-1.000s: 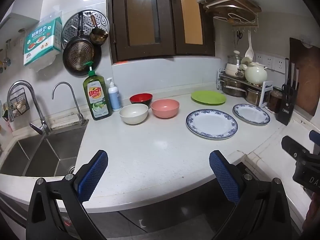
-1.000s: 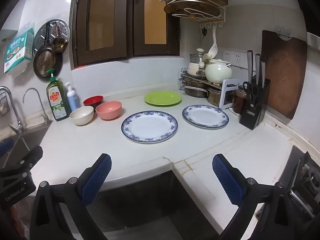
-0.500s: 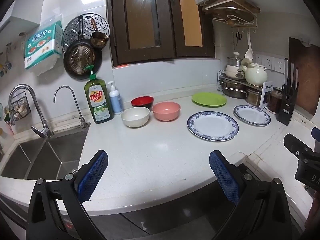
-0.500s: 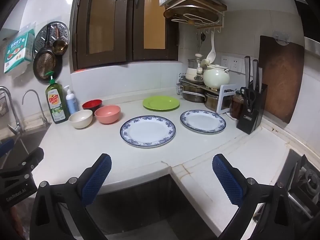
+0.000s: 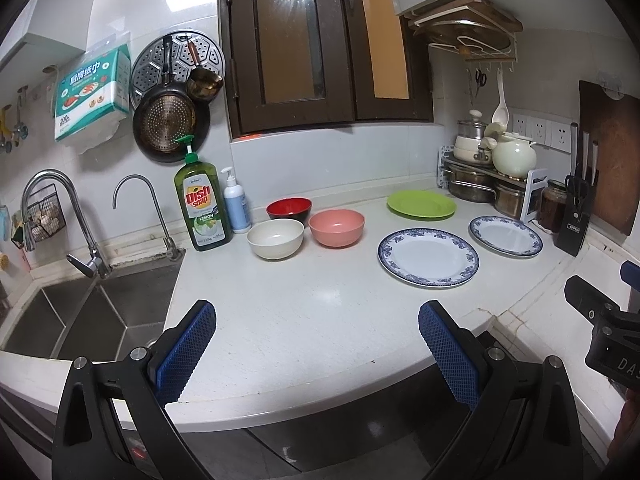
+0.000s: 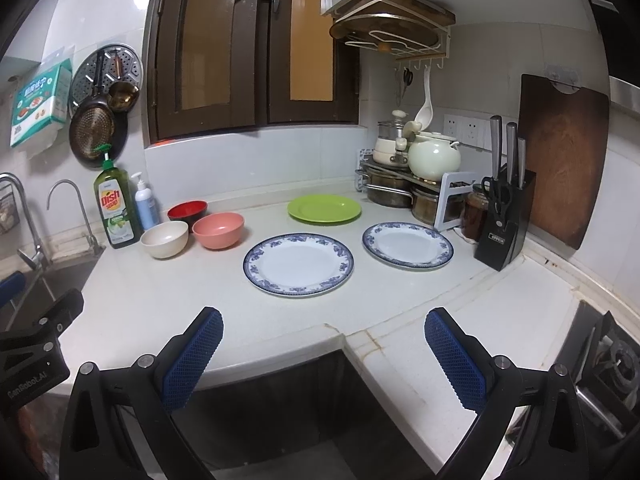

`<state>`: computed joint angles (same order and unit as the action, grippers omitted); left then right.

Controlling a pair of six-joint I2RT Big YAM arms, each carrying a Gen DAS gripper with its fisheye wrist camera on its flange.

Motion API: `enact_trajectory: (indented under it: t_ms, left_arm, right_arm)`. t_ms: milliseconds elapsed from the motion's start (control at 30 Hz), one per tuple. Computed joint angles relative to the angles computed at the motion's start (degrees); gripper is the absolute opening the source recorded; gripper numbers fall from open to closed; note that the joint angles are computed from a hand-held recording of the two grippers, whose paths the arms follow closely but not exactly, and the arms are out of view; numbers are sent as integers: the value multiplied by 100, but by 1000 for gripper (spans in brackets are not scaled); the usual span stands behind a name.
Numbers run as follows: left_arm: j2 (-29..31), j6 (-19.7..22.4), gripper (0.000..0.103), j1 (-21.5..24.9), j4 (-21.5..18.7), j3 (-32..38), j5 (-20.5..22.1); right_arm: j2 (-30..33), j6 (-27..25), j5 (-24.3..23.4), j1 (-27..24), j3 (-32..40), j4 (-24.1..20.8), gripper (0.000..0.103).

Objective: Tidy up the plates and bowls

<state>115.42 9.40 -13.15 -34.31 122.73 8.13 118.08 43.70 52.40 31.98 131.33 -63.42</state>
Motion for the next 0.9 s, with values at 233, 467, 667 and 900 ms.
enact_trajectory:
  t_ms: [233, 467, 667, 900]
  left_arm:
    - [-18, -19, 103, 8, -9, 0, 37]
    - [-15, -31, 103, -1, -24, 25, 52]
    - [-17, -38, 103, -4, -10, 24, 54]
    - [-3, -53, 103, -2, -44, 57, 71]
  right_arm:
    - [23, -53, -6, 7, 72, -42, 102]
    - [3, -49, -5, 17, 37, -7, 102]
    - [-20, -84, -6, 11, 14, 16, 102]
    - [-11, -67, 13, 16, 40, -27, 102]
